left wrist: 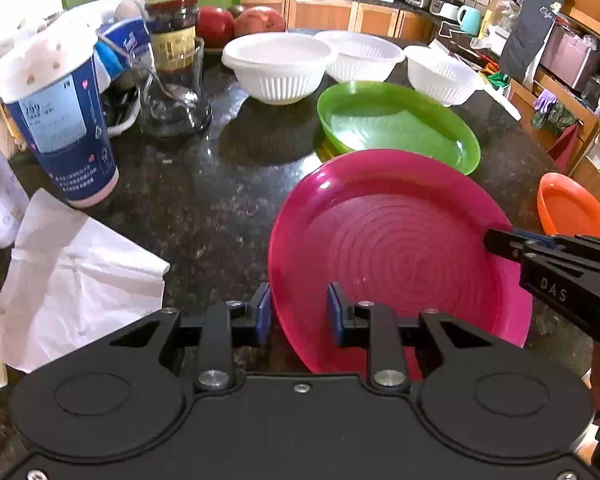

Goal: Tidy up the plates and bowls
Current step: 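Grasp the magenta plate rim with the left tool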

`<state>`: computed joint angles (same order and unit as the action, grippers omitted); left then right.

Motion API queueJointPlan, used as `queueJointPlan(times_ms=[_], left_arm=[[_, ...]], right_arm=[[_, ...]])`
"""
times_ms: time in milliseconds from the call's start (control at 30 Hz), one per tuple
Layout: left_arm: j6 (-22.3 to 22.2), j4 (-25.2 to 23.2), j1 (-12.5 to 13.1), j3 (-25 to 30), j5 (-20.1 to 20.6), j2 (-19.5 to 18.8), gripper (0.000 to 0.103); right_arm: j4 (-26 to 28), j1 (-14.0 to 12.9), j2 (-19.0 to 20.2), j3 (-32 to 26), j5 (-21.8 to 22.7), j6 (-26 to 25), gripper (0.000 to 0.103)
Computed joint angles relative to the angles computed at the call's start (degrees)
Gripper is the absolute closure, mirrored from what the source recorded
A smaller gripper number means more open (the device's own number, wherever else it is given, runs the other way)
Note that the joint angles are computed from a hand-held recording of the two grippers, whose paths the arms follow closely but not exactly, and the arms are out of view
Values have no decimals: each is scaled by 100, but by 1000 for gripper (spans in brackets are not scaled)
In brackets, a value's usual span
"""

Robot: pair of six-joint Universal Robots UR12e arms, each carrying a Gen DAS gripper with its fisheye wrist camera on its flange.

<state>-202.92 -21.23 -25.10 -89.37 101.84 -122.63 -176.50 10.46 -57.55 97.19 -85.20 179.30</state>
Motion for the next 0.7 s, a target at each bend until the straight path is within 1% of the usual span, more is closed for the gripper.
queueJointPlan(times_ms=[100,267,700], left_arm=[[5,20,-23,47,43,-12,66],[17,-20,-63,151,66,-52,66],[127,-80,-233,459,203,-185,66]], right_arm=[[-126,-12,-21,28,-43,-34,89],[-174,-59,-50,52,-47,10,89],[-397,-250,-160,204,-6,42,89]])
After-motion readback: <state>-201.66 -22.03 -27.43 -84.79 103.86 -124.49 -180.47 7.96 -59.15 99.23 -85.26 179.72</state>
